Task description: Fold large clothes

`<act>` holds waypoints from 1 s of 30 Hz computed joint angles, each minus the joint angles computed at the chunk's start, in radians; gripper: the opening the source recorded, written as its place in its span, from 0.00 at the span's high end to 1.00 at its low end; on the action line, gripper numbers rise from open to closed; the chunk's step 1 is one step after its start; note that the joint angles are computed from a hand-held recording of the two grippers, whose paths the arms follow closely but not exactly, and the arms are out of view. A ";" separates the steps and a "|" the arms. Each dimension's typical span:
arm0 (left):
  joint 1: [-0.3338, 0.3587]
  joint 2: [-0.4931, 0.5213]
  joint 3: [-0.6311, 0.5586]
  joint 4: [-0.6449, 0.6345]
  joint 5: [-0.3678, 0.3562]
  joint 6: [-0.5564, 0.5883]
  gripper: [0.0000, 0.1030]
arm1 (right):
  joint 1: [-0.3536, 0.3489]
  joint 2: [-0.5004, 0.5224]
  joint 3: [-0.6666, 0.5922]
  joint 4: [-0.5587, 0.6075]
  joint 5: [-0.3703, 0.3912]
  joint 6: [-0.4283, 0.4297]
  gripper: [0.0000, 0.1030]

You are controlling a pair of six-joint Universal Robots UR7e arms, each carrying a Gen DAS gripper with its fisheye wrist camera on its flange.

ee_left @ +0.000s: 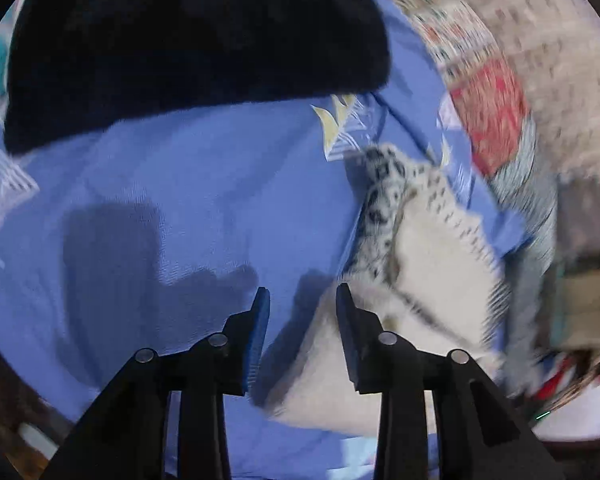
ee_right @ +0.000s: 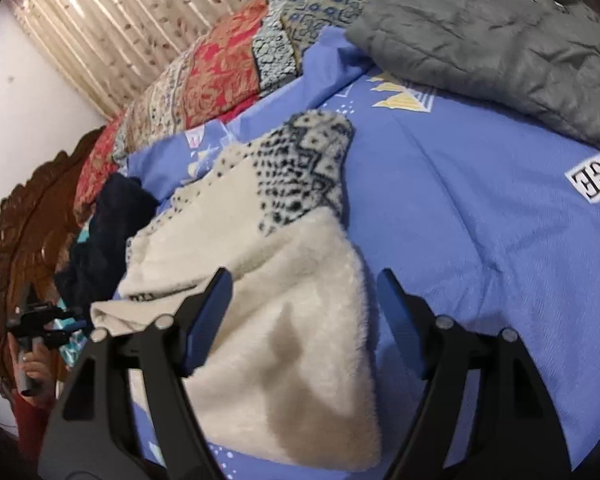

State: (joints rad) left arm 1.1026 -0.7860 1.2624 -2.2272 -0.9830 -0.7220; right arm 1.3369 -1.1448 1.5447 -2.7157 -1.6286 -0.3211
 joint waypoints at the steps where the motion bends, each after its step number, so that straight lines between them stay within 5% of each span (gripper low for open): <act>1: -0.022 0.013 -0.005 0.024 0.060 0.027 0.45 | 0.009 -0.001 0.009 -0.014 -0.009 -0.012 0.30; 5: -0.112 0.070 0.010 0.061 0.344 0.183 0.45 | 0.039 -0.017 0.060 -0.069 -0.079 -0.082 0.30; 10: -0.171 0.083 0.079 0.072 0.494 0.228 0.45 | 0.057 -0.063 0.173 -0.158 -0.142 -0.151 0.30; 21: -0.186 0.056 0.182 0.123 0.450 0.101 0.45 | 0.044 -0.111 0.306 -0.229 -0.211 -0.177 0.30; 30: -0.192 0.038 0.236 0.105 0.442 0.082 0.38 | 0.046 -0.113 0.330 -0.279 -0.225 -0.157 0.17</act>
State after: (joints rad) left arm 0.9101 -0.7480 1.4984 -2.1221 -0.5413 -0.6405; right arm 1.3827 -1.2579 1.8747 -2.9945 -1.8535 -0.4781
